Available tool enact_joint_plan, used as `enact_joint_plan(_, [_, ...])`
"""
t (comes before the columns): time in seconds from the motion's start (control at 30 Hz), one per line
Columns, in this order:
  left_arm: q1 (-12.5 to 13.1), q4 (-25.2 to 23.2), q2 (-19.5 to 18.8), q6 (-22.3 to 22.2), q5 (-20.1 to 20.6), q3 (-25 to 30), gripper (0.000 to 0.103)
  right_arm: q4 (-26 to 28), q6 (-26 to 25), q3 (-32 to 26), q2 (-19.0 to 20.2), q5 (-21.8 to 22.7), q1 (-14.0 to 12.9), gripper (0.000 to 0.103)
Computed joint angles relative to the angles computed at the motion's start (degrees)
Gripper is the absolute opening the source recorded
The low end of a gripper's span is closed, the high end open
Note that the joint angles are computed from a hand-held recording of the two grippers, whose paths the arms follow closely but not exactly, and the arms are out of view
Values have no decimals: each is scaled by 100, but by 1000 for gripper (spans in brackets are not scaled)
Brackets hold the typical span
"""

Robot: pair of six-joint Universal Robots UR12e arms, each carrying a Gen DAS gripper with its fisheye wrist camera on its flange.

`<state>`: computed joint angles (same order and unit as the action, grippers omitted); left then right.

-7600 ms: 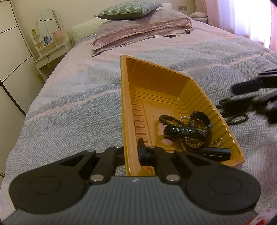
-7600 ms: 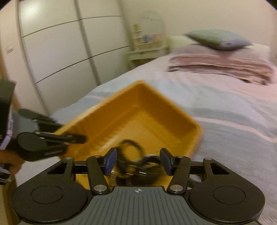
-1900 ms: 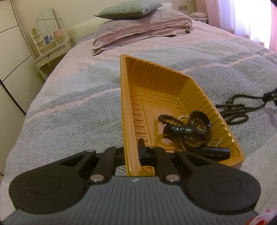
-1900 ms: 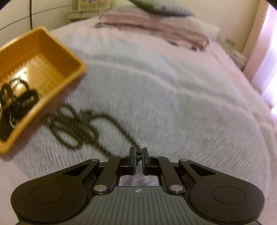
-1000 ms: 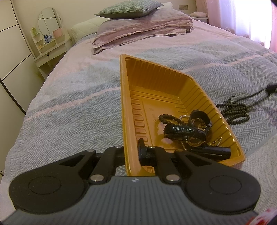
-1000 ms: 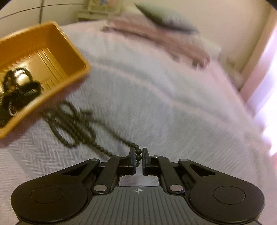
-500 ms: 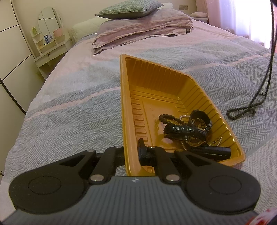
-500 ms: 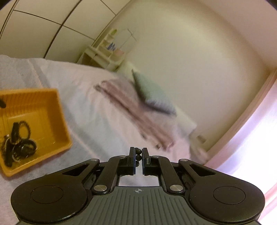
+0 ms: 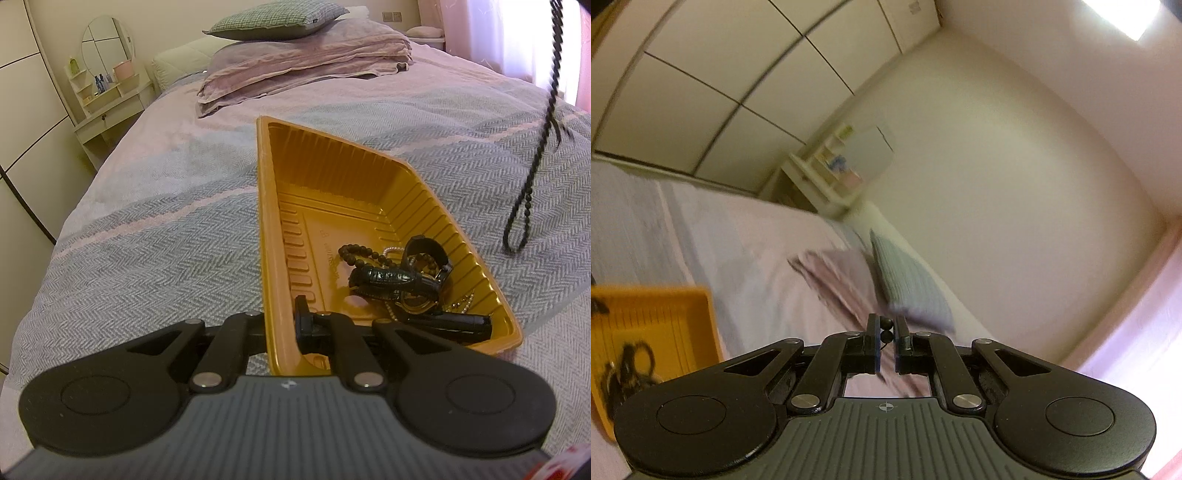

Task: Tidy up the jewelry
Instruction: 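Lift the bead strand high with the right tool above the tray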

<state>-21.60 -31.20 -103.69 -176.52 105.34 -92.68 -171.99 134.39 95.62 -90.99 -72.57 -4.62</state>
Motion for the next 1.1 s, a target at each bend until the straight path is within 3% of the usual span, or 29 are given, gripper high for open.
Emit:
enact_joint_plan(0.23, [9, 2, 9, -26, -20, -10, 7, 208, -97, -684, 358, 391, 251, 6])
enact_joint_plan(0.47, [13, 14, 15, -17, -32, -17, 7, 479, -168, -1160, 742, 425, 493, 6])
enact_joint_plan(0.77, [8, 20, 7, -21, -29, -14, 7, 1633, -839, -1404, 982, 320, 714, 7])
enact_joint_plan(1.1, [11, 22, 6, -25, -36, -13, 7, 2151, -1065, -1528, 1197, 340, 867, 7])
